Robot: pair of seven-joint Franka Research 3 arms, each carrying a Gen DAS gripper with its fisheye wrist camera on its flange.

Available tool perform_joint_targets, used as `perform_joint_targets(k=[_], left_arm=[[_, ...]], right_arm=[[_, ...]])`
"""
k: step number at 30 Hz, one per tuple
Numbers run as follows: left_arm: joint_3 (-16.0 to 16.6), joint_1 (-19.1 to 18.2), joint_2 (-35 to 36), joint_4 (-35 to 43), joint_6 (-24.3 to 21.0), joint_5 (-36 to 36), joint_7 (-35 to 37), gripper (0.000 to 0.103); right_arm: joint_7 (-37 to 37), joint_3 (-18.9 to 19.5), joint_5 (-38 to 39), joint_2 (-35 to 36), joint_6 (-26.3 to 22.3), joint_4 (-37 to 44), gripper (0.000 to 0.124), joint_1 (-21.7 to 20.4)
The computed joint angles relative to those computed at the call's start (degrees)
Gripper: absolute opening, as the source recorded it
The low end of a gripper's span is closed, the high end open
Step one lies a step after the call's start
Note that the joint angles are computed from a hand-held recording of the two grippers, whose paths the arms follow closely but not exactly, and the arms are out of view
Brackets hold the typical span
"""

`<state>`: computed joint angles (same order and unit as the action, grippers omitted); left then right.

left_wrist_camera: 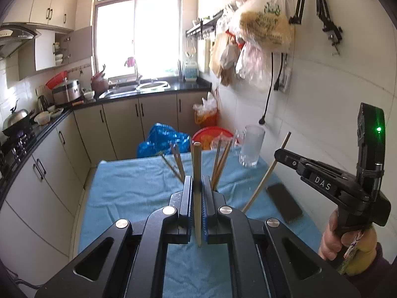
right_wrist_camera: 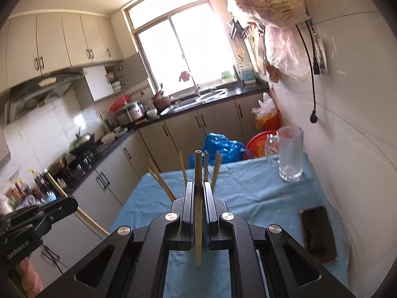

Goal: Organize utensils
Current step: 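Lower the left tool's chopstick into the grey cup while the right tool lowers its chopstick in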

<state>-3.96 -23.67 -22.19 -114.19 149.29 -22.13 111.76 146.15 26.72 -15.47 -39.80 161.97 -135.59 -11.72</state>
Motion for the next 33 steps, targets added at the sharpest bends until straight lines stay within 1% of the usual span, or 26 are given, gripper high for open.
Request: perform_joint_targets(k=[2, 4, 6, 8, 10, 14, 17, 20, 23, 26, 33], left_arm=[[0.5, -0.4, 1.2, 2.1, -0.3, -1.2, 0.2, 0.006], [0.8, -0.3, 2.8, 4.6, -1.1, -2.5, 0.5, 0.006], [0.6, 0.1, 4.3, 6.7, -0.8, -3.8, 0.8, 0.006], [-0.2, 0.8, 6.0, 8.6, 0.8, -4.3, 0.7, 0.006], [-0.9, 1.5, 8.0, 10.7, 1.5, -4.6, 0.5, 0.006], [-2.2, 2.7, 12.4, 15.1, 0.7, -6.9, 0.4, 0.006], [-4.0, 4.1, 14.9, 16.7, 1.7, -7.1, -0.2, 0.006], [-5.5, 5.2, 16.8, 17.4, 3.5, -6.3, -0.5, 0.006], [-6.7, 5.9, 18.5, 17.8, 5.3, -5.7, -0.7, 0.006], [-7.4, 6.7, 19.9, 18.3, 5.4, -6.0, -0.3, 0.006], [-8.8, 8.1, 21.4, 17.8, 4.2, -2.3, -2.8, 0.006]], right_arm=[[0.3, 0.1, -0.2, 1.2, 1.2, 1.4, 0.007, -1.0], [0.3, 0.5, -0.8, 2.2, 1.5, 3.1, 0.007, -2.1], [0.5, 1.3, -1.9, 3.3, 1.6, 5.0, 0.007, -3.7], [1.0, 2.2, -3.3, 4.3, 1.9, 6.5, 0.007, -5.3], [1.5, 2.9, -4.9, 5.3, 2.2, 7.9, 0.007, -6.8], [4.0, 5.2, -8.6, 7.3, 2.2, 10.4, 0.007, -10.3], [5.8, 6.4, -11.6, 8.9, 1.7, 11.5, 0.007, -11.6], [7.5, 5.9, -14.0, 10.6, 1.7, 11.6, 0.007, -11.0], [8.7, 4.6, -15.7, 12.6, 1.4, 11.3, 0.007, -9.4], [9.8, 2.7, -17.3, 14.1, 1.1, 11.1, 0.007, -7.4], [12.0, -1.6, -21.0, 16.3, 0.0, 10.5, 0.007, -2.1]])
